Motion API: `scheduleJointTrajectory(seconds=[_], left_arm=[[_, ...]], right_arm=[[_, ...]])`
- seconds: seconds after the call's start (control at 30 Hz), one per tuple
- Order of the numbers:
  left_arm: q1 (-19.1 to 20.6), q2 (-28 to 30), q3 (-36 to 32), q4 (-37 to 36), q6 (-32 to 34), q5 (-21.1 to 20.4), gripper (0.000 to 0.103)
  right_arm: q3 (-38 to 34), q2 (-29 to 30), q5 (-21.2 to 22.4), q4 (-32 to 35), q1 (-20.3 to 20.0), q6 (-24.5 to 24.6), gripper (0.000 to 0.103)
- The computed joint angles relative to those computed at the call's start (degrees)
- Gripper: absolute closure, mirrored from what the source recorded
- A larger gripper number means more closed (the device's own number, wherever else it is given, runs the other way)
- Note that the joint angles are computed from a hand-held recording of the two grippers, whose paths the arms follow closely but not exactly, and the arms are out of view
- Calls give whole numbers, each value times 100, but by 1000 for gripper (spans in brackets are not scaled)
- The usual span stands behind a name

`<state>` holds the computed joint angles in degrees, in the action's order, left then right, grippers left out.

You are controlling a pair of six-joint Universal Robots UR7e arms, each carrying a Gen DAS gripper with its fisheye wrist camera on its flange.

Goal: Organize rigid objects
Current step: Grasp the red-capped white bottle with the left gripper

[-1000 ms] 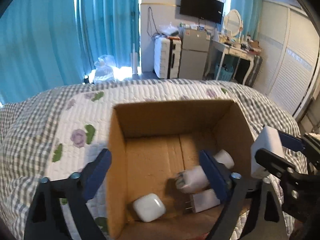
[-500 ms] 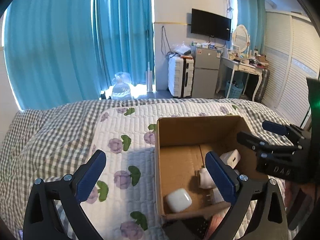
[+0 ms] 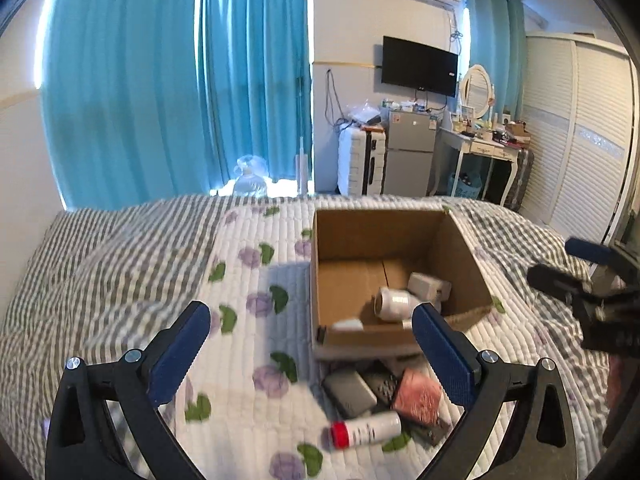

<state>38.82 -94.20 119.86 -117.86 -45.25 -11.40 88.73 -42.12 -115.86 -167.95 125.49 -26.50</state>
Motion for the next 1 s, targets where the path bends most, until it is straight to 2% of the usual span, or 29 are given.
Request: scheduleJointTrajectory(seconds=[0.17,0.33,0.6,0.7,0.83,0.93,0.97,1.0], left_arm=[[164,-40,226,406,-598,-209,0],[530,146,509,-145,-531,-789,0],[1006,762,632,-814,-126,-1558,0],[1154,973,576,-890,-70,-1659,0],[1312,1252,524,-1041,-1,-1740,0],[1380,1354,538,-1178,-19,-1654,1],[1381,1329,570,-1260,-10,-1652,7],[1375,1291,616,-1372,30,-1663,20]], right_arm=[[594,-4,-42,-246,-137,-13,6],[848,242,-366,-536,-372,-116,6],[963,222,-373,-88,-764,485,6],[951,194,-268,-17,-844,562,6],[918,238,-353,30,-825,600,6],[896,278,-412,43,-812,593,6],[895,295,-452,26,-805,583,6],[895,307,-484,14,-801,569,6]])
